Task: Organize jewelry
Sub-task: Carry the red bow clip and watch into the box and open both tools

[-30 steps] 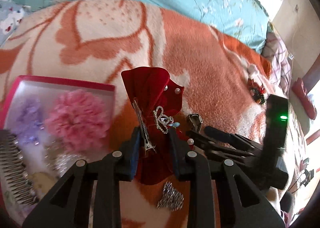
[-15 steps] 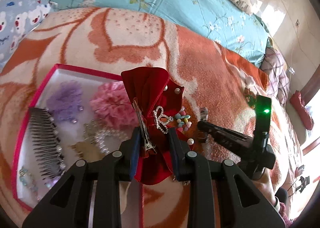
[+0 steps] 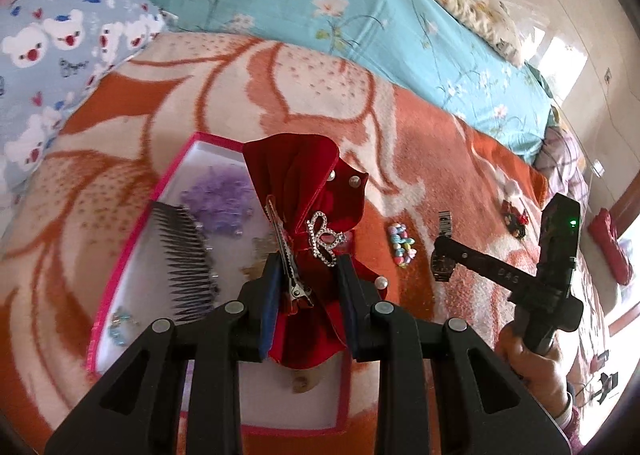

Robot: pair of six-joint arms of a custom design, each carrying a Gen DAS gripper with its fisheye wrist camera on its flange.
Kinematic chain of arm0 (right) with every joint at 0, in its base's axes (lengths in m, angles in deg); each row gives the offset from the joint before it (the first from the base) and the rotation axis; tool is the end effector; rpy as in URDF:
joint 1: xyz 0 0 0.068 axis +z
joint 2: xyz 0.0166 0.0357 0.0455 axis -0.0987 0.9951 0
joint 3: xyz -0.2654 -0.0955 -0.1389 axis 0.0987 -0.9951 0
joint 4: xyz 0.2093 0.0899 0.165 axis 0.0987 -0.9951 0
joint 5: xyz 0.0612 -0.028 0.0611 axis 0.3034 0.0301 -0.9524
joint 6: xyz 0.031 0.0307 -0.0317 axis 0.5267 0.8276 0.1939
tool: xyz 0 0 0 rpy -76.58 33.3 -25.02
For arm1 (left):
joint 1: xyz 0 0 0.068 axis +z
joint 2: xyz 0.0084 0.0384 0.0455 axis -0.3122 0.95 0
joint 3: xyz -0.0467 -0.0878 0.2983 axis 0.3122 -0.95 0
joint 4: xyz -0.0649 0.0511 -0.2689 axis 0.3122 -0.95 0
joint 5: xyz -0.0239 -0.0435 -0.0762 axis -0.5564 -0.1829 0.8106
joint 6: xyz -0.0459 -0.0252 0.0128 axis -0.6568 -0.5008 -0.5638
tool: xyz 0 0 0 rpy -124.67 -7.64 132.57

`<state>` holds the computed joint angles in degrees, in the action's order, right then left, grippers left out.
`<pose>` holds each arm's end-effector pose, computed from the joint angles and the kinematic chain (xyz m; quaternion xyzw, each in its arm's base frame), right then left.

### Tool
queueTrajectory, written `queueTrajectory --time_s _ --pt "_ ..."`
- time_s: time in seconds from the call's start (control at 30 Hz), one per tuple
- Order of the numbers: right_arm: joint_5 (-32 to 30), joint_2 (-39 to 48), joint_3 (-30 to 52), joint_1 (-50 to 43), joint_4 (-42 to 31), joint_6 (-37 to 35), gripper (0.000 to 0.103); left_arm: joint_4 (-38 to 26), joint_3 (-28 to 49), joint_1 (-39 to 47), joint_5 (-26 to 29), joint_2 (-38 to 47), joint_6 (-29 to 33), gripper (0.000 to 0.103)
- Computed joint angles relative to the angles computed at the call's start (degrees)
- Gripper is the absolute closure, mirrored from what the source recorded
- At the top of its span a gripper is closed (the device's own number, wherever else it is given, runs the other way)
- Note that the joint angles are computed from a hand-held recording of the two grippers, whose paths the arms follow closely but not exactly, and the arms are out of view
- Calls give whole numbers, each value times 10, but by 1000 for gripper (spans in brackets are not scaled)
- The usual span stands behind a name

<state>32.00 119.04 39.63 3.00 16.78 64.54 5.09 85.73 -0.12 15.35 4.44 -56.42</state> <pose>0.3045 0.0578 0.1609 0.0481 0.9123 0.2445 0.3249 0.2777 0.0713 0.2422 0.0353 0.9280 -0.1754 0.3269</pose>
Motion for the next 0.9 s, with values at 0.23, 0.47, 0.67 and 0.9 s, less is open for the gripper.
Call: queueTrajectory --time_s 0.23,0.47,0.67,0.9 --pt "-3 -5 18 47 2 25 94 -15 12 51 17 10 25 78" --pt "1 19 52 86 3 36 94 -11 24 65 18 36 29 78" --pt "-8 54 82 104 14 38 94 8 42 53 2 79 17 78" --pt "-22 115 131 107 21 36 94 30 90 30 -34 141 5 78"
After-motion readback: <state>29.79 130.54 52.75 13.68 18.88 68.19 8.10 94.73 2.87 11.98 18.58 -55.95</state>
